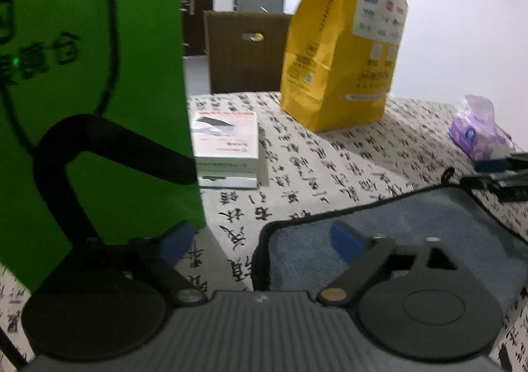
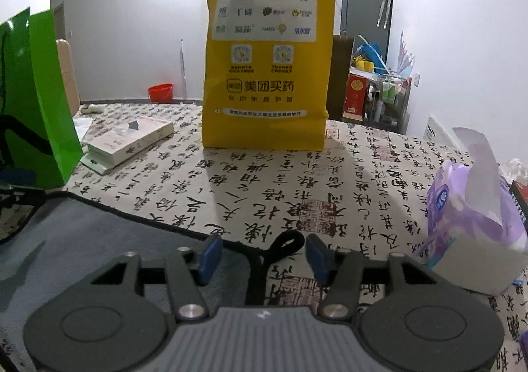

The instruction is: Fold towel

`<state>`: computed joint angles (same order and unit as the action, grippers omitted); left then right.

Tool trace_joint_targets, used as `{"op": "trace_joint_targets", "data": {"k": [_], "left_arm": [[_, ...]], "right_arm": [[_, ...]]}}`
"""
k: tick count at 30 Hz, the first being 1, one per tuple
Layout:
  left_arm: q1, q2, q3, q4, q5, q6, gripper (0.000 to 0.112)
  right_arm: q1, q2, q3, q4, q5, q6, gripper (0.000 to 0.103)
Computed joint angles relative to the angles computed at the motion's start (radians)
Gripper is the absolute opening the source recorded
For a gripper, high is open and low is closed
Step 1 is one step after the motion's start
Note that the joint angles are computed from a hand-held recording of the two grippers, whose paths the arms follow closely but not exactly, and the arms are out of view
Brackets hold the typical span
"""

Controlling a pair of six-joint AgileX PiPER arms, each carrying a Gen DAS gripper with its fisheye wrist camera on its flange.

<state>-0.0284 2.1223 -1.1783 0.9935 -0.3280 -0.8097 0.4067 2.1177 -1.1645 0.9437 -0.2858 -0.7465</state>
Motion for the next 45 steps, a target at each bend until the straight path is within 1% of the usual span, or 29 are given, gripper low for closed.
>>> {"op": "trace_joint_targets", "data": {"k": [1,2,3,5,8,13,16,23,27,31,36,45], "left_arm": [[0.002,-0.011,0.02,-0.038,-0.01,0.033,0.102],[0.002,-0.025,0.04,-0.065,-0.015,0.058,0.103],[0.002,-0.037,0.059,-0.087,-0.019,0.081,0.103],[0.001,-0.063,0.095,-0.117,-0.026,0.123,0.103],[-0.006,-0.109,0.165,-0.221,-0.036,0.235,0.103],[-0.002,-0.188,0.284,-0.305,-0.072,0.331,0.103],[0.001,-0.235,0.353,-0.34,-0.092,0.372,0.103],[0.015,-0.348,0.492,-0.373,-0.129,0.406,0.103],[0.014,-0.414,0.574,-0.442,-0.138,0.474,0.103],[0.026,-0.482,0.653,-0.438,-0.167,0.486,0.103],[0.025,-0.573,0.761,-0.481,-0.205,0.543,0.103],[0.07,-0.728,0.923,-0.408,-0.254,0.513,0.103]], "right_arm": [[0.007,-0.01,0.015,0.0,-0.015,0.008,0.09],[0.017,-0.021,0.034,-0.003,-0.039,0.02,0.096],[0.028,-0.035,0.057,-0.014,-0.065,0.038,0.098],[0.041,-0.059,0.086,0.001,-0.085,0.039,0.098],[0.056,-0.097,0.13,-0.007,-0.097,0.069,0.098],[0.098,-0.167,0.21,0.016,-0.119,0.069,0.1],[0.128,-0.205,0.255,0.039,-0.134,0.062,0.1],[0.199,-0.298,0.362,0.078,-0.182,0.088,0.1],[0.246,-0.347,0.419,0.104,-0.207,0.113,0.1],[0.311,-0.391,0.467,0.158,-0.242,0.105,0.1],[0.397,-0.435,0.518,0.236,-0.287,0.086,0.1],[0.566,-0.475,0.592,0.351,-0.389,0.115,0.1]]}}
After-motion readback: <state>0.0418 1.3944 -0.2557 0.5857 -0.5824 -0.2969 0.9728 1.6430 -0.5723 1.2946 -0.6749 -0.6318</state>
